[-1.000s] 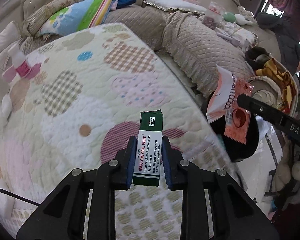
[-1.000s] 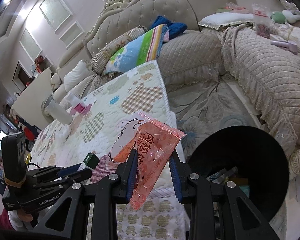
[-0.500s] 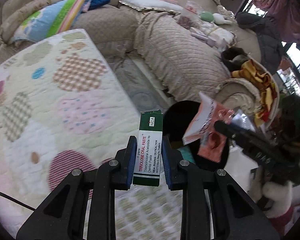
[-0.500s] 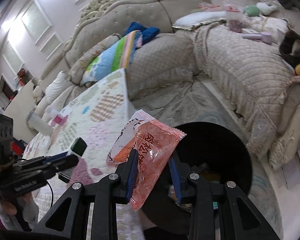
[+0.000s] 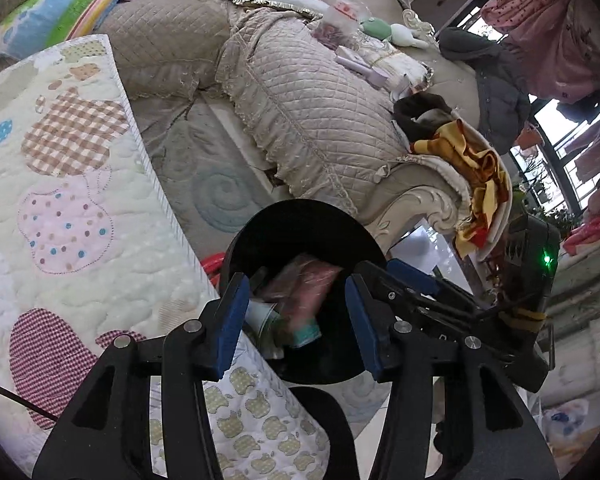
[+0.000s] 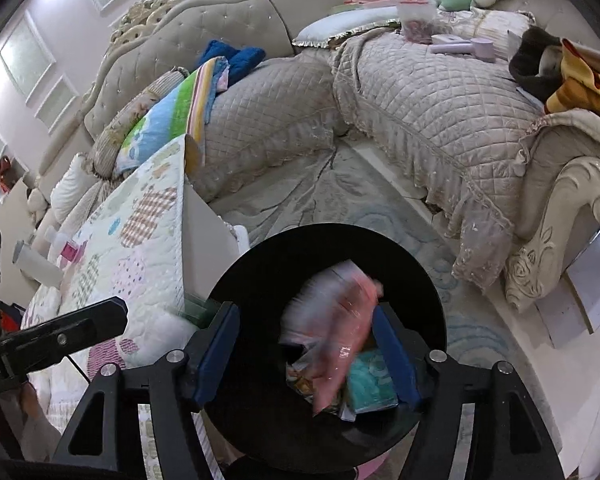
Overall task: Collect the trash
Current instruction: 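Open both grippers to drop the box and bag into the bin, then move both grippers back over the bed toward the sponge and tissue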
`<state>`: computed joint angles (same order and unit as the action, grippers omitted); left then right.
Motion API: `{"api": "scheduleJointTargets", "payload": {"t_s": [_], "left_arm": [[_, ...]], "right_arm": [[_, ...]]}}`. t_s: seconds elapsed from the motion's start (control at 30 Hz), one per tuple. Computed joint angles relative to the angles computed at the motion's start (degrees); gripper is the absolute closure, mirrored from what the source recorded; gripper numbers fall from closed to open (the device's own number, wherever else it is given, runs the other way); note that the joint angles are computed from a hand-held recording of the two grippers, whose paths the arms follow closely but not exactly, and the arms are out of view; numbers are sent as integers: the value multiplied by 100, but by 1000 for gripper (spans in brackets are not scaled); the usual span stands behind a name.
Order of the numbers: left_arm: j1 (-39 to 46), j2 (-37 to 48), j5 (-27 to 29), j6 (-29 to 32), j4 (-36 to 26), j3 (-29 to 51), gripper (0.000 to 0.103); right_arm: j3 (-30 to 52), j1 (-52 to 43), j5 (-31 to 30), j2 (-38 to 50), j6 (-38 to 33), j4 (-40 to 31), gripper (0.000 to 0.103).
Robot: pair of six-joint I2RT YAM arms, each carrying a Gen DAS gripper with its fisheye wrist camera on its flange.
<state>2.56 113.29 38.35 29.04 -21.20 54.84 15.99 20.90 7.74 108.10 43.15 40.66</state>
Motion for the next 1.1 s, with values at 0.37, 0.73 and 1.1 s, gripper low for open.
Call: {"api": "scheduleJointTargets", "payload": {"t_s": [0.37,0.73,1.1], "left_arm": [[870,-449,-645,349,517,-486,55],[2625,-492,-954,1270,105,-408,55],[4637,448,-970,2561,-925,1149,55]], "right_arm": [[559,540,-11,126,93,-432,36],[2073,1572,-48,603,58,-1356,36],[4888,2518,-514,2049,-329,-2721,36]]}}
